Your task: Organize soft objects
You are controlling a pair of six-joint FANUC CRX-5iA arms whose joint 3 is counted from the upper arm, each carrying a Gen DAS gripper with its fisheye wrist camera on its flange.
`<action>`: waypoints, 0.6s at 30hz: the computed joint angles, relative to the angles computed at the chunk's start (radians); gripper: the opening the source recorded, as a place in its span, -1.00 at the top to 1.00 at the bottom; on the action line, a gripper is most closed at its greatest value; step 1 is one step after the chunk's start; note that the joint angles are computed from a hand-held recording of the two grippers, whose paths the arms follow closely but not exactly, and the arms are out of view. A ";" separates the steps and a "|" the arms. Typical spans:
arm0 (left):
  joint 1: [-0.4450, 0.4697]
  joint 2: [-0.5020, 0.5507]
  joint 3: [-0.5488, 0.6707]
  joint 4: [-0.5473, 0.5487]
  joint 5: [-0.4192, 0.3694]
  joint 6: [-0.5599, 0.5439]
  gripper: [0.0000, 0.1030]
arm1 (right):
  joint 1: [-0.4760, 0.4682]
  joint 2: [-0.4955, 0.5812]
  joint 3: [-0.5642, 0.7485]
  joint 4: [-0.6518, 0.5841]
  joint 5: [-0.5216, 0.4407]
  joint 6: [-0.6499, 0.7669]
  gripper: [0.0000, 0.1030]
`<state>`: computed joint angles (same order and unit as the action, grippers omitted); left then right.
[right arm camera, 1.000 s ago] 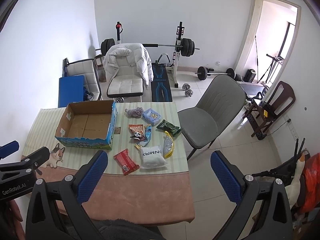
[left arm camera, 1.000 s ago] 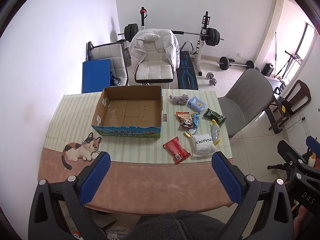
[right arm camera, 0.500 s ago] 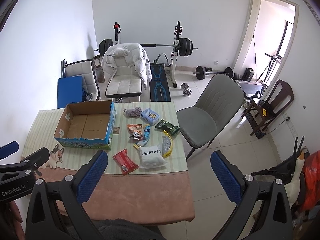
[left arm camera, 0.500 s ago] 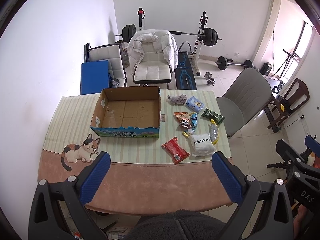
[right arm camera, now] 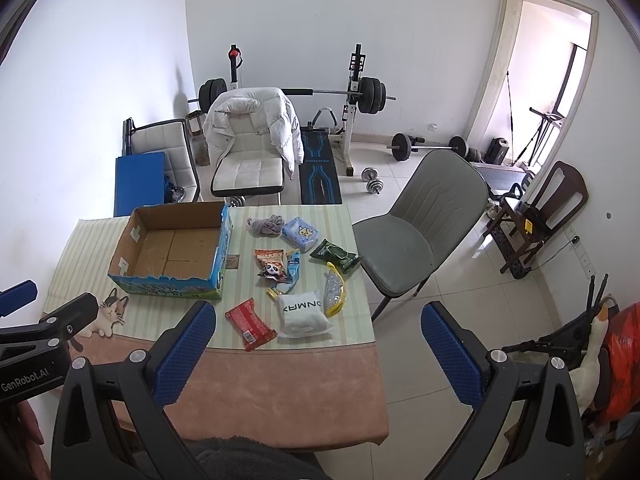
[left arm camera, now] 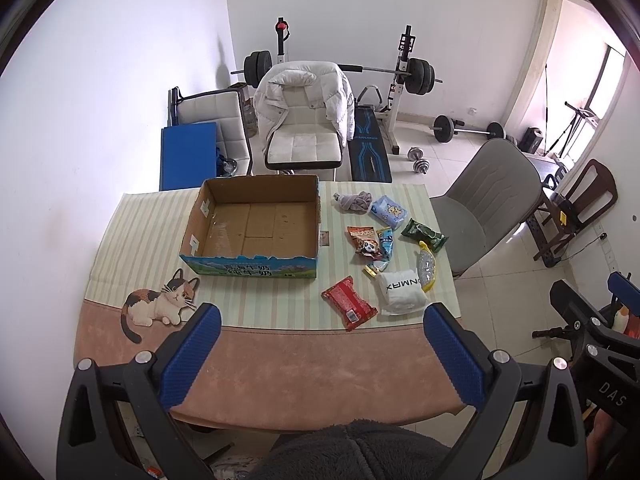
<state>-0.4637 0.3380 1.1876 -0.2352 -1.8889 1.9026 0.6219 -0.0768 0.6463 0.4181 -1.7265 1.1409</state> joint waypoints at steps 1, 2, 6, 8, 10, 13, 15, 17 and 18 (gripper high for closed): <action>0.000 0.006 0.011 0.000 -0.005 -0.001 -1.00 | -0.001 -0.001 -0.002 -0.002 0.002 -0.002 -1.00; 0.000 0.010 0.016 0.002 -0.006 0.000 -1.00 | 0.000 0.000 -0.001 -0.002 0.001 -0.001 -1.00; -0.003 0.032 0.038 0.006 0.002 -0.007 -1.00 | -0.014 -0.001 -0.007 -0.016 0.002 -0.006 -1.00; -0.002 0.063 0.065 0.008 0.005 -0.027 -1.00 | -0.046 0.006 -0.010 -0.039 0.010 -0.002 -1.00; -0.004 0.099 0.084 0.001 0.013 -0.069 -1.00 | -0.094 0.022 -0.019 -0.062 0.018 0.007 -1.00; -0.010 0.131 0.055 -0.030 0.029 -0.158 -1.00 | -0.190 0.060 -0.029 -0.140 0.031 0.036 -1.00; 0.000 0.179 0.063 -0.028 0.004 -0.213 -1.00 | -0.255 0.092 -0.043 -0.192 0.045 0.064 -1.00; 0.027 0.219 0.045 0.017 -0.006 -0.221 -1.00 | -0.304 0.120 -0.066 -0.236 0.061 0.087 -1.00; 0.046 0.227 0.016 0.053 0.002 -0.207 -1.00 | -0.326 0.144 -0.068 -0.258 0.056 0.096 -1.00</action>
